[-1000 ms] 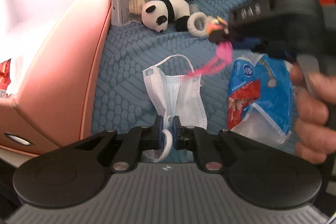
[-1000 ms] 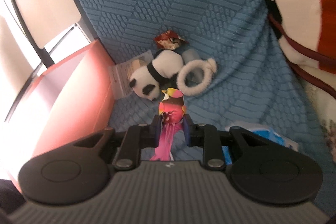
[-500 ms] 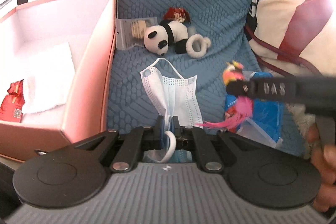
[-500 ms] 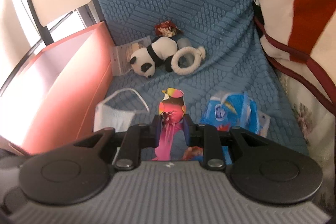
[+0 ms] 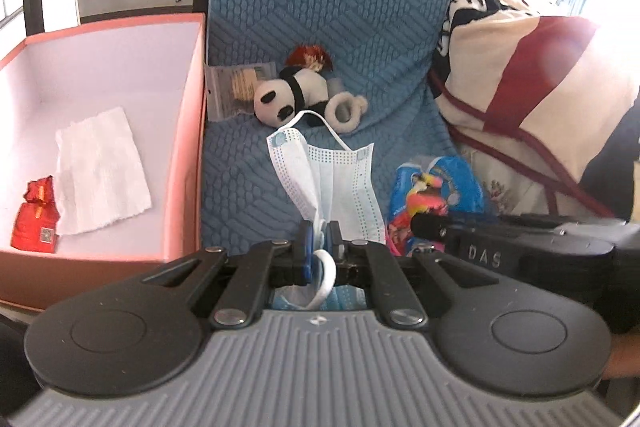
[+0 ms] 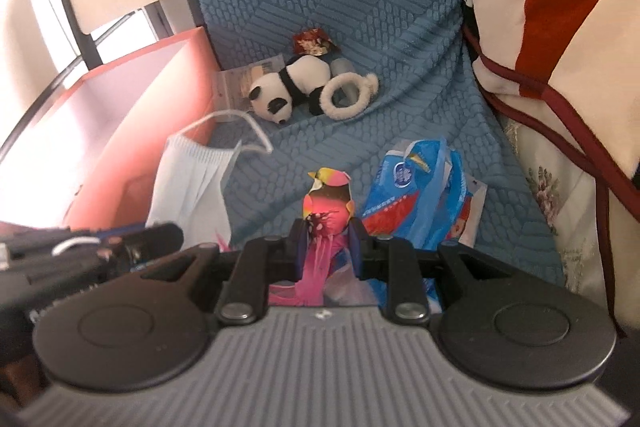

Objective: Organize soft objects
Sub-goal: 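Lift the mask with left gripper while right gripper lifts the bird keychain, then carry both held items over the pink box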

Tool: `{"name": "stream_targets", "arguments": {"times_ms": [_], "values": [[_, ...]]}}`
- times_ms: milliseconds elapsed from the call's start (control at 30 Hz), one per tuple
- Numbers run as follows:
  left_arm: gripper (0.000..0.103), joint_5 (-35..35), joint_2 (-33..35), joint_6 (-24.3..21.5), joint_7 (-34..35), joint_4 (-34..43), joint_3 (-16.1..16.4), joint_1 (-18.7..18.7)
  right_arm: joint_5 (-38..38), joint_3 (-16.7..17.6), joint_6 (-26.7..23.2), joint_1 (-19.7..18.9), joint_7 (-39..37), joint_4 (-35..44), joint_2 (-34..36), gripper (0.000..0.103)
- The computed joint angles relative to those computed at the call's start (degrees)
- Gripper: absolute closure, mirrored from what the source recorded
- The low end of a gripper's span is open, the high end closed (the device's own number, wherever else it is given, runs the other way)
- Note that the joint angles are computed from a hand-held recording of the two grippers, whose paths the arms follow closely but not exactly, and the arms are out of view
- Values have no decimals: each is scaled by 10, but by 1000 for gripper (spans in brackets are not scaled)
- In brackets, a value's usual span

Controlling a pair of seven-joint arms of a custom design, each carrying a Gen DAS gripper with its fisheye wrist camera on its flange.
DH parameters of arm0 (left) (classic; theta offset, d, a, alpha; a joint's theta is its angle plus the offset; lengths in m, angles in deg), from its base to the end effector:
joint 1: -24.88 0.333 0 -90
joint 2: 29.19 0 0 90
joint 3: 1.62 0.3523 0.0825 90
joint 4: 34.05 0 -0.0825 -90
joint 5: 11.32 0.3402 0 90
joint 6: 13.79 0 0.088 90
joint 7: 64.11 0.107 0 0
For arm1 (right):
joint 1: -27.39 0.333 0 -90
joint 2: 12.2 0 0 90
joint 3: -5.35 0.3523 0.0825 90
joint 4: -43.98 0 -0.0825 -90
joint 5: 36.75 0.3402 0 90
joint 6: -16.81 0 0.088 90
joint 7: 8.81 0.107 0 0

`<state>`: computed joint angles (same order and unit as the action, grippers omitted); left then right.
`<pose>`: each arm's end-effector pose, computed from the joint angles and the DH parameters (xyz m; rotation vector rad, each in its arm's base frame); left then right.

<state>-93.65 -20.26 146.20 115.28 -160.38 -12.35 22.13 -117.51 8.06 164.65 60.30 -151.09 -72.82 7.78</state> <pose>0.5270 -0.0763 0.3962 -1.3919 2.3156 -1.1171 0.4684 0.3545 0.3468 -1.3223 2.0528 -0.7102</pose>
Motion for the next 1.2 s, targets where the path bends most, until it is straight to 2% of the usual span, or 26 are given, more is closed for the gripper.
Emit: {"name": "stream_targets", "arguments": {"times_ms": [133,267,567,833,967,1200], "values": [[95,30,-22,-19,-42,-11,7,5,12,5,-13,6,-16,1,-15,77],[95,30,-43,-28,-43,-13,14,9,21,9,-27,9,-28,11,-26,77],[95,68,-57,-64,-92,34,42,37,29,12,-65,22,-83,81,-24,77],[95,117,-40,-108,-144,109,55,72,33,-3,-75,41,-146,188,9,77],[95,132,-25,-110,-159,146,60,93,28,-17,-81,59,-173,258,40,77],[95,199,34,-110,-222,219,61,134,88,-40,-44,72,-267,398,128,77]]}}
